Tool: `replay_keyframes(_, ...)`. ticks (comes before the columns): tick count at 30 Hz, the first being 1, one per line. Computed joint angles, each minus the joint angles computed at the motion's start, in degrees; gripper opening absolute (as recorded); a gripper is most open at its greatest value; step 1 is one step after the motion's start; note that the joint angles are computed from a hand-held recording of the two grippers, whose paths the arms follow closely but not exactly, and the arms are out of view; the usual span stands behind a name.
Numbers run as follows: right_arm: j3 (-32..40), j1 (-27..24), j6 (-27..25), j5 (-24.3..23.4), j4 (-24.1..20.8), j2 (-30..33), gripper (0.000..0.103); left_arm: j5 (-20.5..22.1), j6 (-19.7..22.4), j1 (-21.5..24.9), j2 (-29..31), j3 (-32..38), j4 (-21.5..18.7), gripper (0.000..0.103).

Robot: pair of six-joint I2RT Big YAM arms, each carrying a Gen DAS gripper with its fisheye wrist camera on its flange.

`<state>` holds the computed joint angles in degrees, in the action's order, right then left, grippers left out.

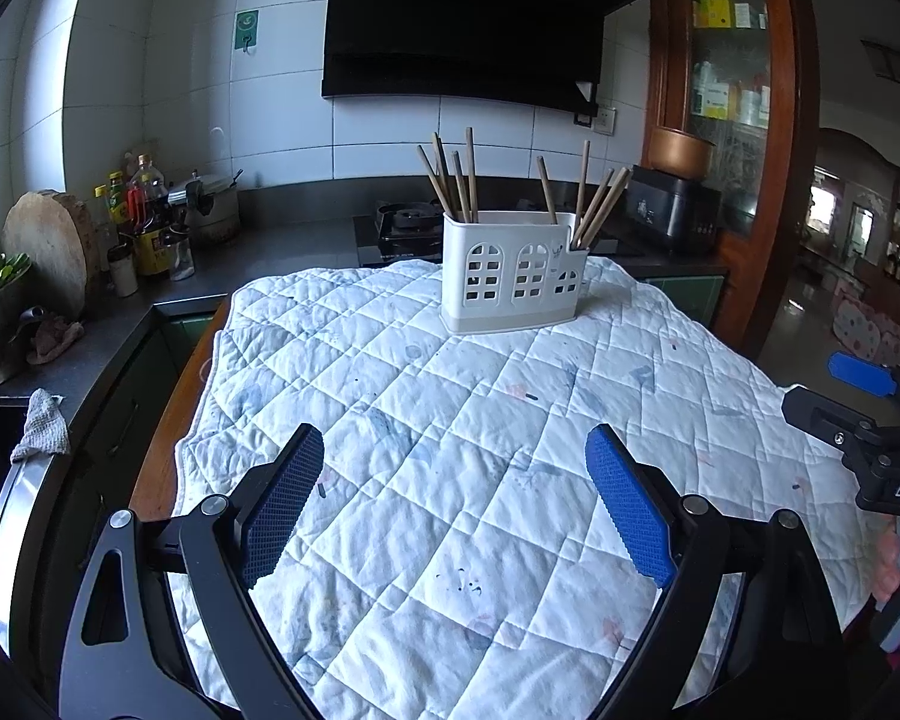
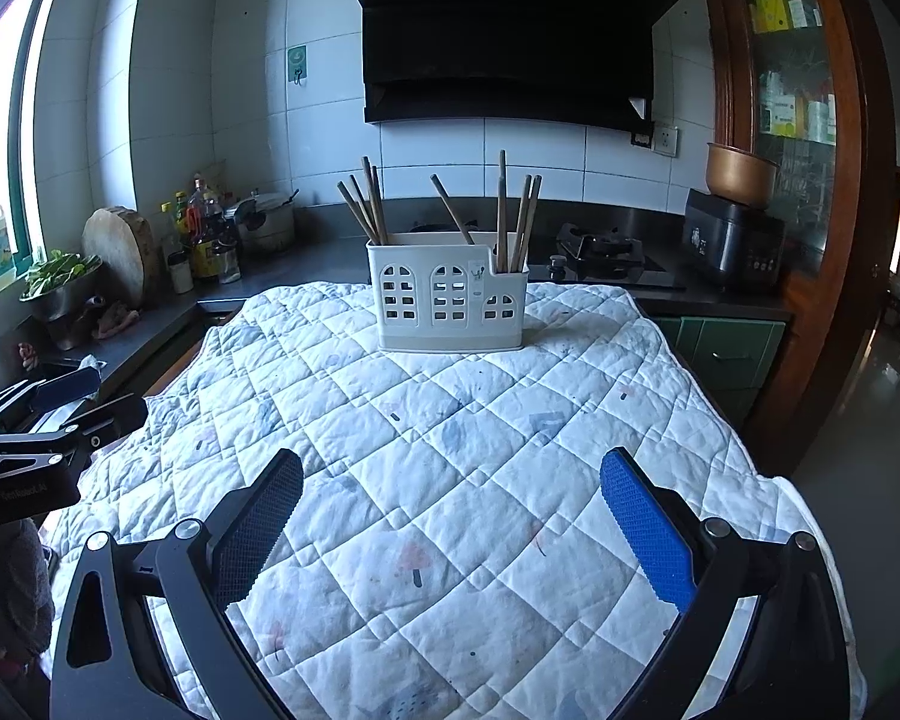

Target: Organize utensils

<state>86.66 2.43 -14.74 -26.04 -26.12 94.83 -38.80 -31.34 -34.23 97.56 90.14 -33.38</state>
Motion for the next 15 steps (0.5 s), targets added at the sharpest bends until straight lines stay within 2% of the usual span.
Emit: replay_keyframes(15,-0.19,0.01,-0.2,-0.16,-0.15,0.1,0.096,0.42,-0.77,0.0,-0.01,-0.19,-0.08,0.089)
